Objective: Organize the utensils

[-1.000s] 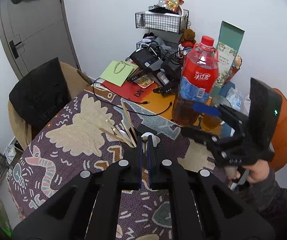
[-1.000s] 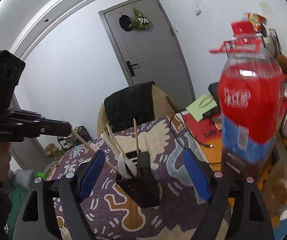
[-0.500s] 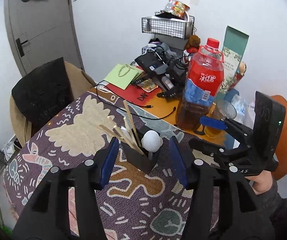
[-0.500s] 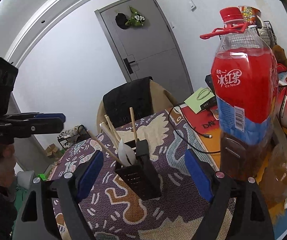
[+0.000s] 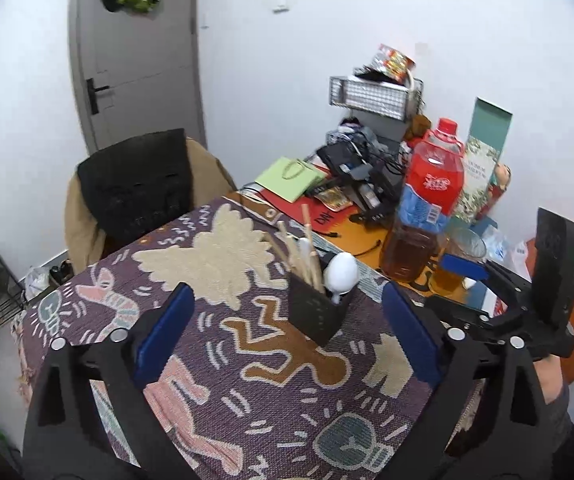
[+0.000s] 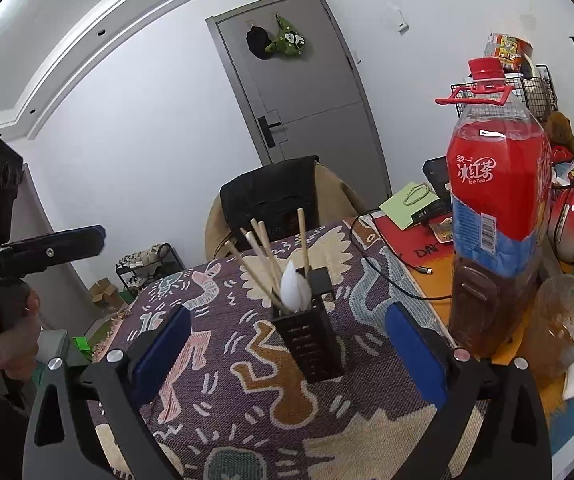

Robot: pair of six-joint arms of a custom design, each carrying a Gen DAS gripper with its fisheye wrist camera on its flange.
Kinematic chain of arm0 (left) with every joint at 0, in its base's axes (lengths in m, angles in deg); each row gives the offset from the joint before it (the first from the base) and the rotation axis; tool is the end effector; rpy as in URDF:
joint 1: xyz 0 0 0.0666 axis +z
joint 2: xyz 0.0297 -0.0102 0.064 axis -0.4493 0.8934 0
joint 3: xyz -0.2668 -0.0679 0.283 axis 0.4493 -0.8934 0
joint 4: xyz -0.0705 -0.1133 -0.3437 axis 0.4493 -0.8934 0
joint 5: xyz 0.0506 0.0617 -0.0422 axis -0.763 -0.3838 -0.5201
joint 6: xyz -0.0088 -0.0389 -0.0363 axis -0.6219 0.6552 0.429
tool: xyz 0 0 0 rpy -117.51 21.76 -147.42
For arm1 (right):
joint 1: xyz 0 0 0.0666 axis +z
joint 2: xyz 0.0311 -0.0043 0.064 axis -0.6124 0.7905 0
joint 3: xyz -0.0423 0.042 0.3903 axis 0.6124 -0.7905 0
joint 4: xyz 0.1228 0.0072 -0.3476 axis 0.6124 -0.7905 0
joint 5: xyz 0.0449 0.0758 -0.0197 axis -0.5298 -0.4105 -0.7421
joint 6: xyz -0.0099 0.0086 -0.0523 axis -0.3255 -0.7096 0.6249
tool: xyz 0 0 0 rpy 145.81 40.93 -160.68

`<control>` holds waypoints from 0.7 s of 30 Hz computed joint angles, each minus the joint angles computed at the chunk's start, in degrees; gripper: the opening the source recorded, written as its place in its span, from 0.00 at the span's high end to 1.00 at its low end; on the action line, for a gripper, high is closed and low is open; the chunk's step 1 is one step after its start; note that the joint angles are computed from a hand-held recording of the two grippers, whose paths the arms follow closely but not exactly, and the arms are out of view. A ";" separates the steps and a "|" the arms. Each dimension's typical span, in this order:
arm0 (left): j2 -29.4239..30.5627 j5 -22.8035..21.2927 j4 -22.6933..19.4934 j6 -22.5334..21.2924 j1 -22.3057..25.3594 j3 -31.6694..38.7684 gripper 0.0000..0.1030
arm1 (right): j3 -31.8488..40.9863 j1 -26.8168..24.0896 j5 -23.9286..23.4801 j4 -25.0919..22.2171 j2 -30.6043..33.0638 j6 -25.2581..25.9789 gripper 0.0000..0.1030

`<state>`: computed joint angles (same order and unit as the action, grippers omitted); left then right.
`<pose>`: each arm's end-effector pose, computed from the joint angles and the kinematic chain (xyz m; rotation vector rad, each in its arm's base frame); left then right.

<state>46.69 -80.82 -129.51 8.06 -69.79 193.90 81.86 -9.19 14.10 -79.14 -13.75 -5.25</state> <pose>0.3050 -0.2685 0.6772 0.2812 2.2173 -0.1706 0.3109 0.1738 0.5954 -0.2342 2.0648 0.6561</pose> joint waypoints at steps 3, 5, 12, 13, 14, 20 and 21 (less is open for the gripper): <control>-3.17 -2.50 2.29 0.96 -0.79 -3.85 0.06 | 0.05 1.18 1.27 -1.34 -0.54 -0.22 0.07; -4.83 -5.47 2.73 1.98 -1.84 -5.83 0.06 | -0.28 1.96 1.84 -1.64 -1.20 -0.61 0.07; -10.85 -14.10 3.95 7.33 -6.50 -12.50 0.06 | -0.02 5.98 6.58 -4.40 -2.87 -1.33 0.07; -11.44 -15.16 3.93 7.95 -7.14 -13.15 0.06 | 0.03 6.87 7.76 -4.72 -3.20 -1.26 0.07; -12.24 -16.93 3.68 9.07 -8.21 -13.94 0.06 | 0.20 7.34 8.13 -4.96 -3.32 -1.29 0.07; -15.58 -25.69 0.25 19.12 -14.36 -17.59 0.06 | 0.94 11.48 12.80 -7.22 -4.61 -2.10 0.07; -15.83 -27.32 -0.74 20.76 -15.39 -17.84 0.06 | 1.01 12.16 13.48 -7.60 -4.81 -2.07 0.07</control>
<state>30.86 -108.14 -130.25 28.83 -85.17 176.06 82.88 2.96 27.58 -86.73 -18.57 -7.32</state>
